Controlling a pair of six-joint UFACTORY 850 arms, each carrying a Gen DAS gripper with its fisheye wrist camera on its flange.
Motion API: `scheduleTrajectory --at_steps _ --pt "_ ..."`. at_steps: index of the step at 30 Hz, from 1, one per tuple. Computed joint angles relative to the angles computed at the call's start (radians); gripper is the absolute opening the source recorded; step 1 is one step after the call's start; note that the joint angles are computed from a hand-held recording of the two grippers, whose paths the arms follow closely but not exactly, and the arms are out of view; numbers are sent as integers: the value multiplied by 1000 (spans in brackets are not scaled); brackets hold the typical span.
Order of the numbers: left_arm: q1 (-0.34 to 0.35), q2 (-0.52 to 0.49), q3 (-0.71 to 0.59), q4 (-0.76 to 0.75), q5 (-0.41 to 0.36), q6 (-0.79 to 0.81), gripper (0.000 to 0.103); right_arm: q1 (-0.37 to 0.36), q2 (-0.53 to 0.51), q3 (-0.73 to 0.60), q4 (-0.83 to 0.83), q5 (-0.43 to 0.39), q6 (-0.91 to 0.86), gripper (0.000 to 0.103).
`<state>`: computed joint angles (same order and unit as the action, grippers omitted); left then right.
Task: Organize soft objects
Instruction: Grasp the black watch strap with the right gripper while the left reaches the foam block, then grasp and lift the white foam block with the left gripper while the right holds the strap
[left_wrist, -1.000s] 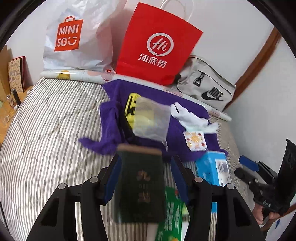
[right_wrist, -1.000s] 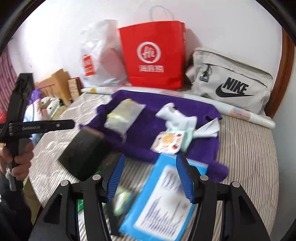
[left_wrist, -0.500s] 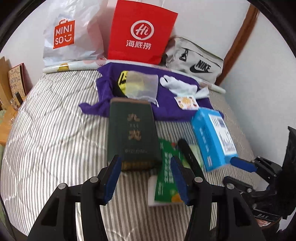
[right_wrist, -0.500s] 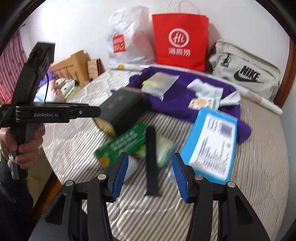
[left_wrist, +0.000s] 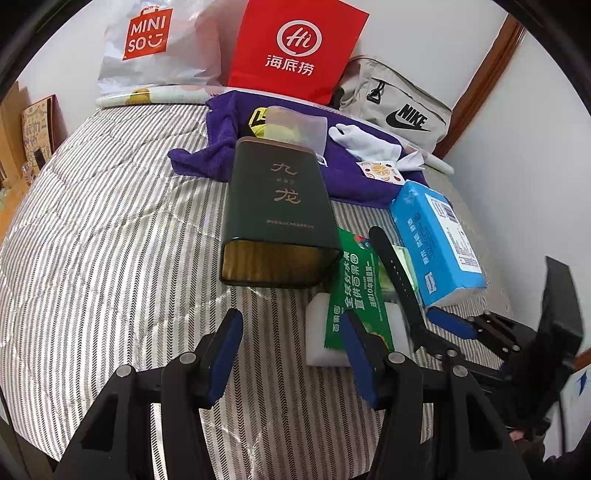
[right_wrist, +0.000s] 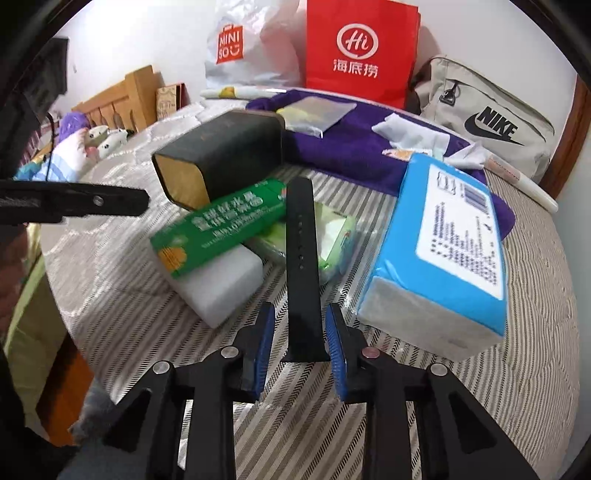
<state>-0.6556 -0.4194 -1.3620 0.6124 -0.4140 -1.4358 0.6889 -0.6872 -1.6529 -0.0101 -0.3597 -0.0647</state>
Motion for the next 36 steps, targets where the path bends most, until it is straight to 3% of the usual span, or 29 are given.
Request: scheduleTrajectory --at_steps 3,13,15,17,24,31,36 --pt "4 -2 2 -24 22 30 53 9 -17 -11 -94 1 85 28" --pt "11 -11 -2 -102 12 111 53 6 -78 -84 -24 10 74 28" --pt "8 -10 -3 -113 1 124 53 6 -80 -84 -20 26 67 20" --pt "3 -10 -6 -107 -10 128 53 3 -75 -77 12 42 44 20" --pt "-17 -26 -37 -134 -1 167 53 -2 7 21 98 95 -40 20" --pt "-50 -77 -106 -158 -69 213 53 -9 120 155 169 157 -112 20" --pt "-75 -81 -107 -67 -81 124 75 -21 167 214 201 174 -145 20"
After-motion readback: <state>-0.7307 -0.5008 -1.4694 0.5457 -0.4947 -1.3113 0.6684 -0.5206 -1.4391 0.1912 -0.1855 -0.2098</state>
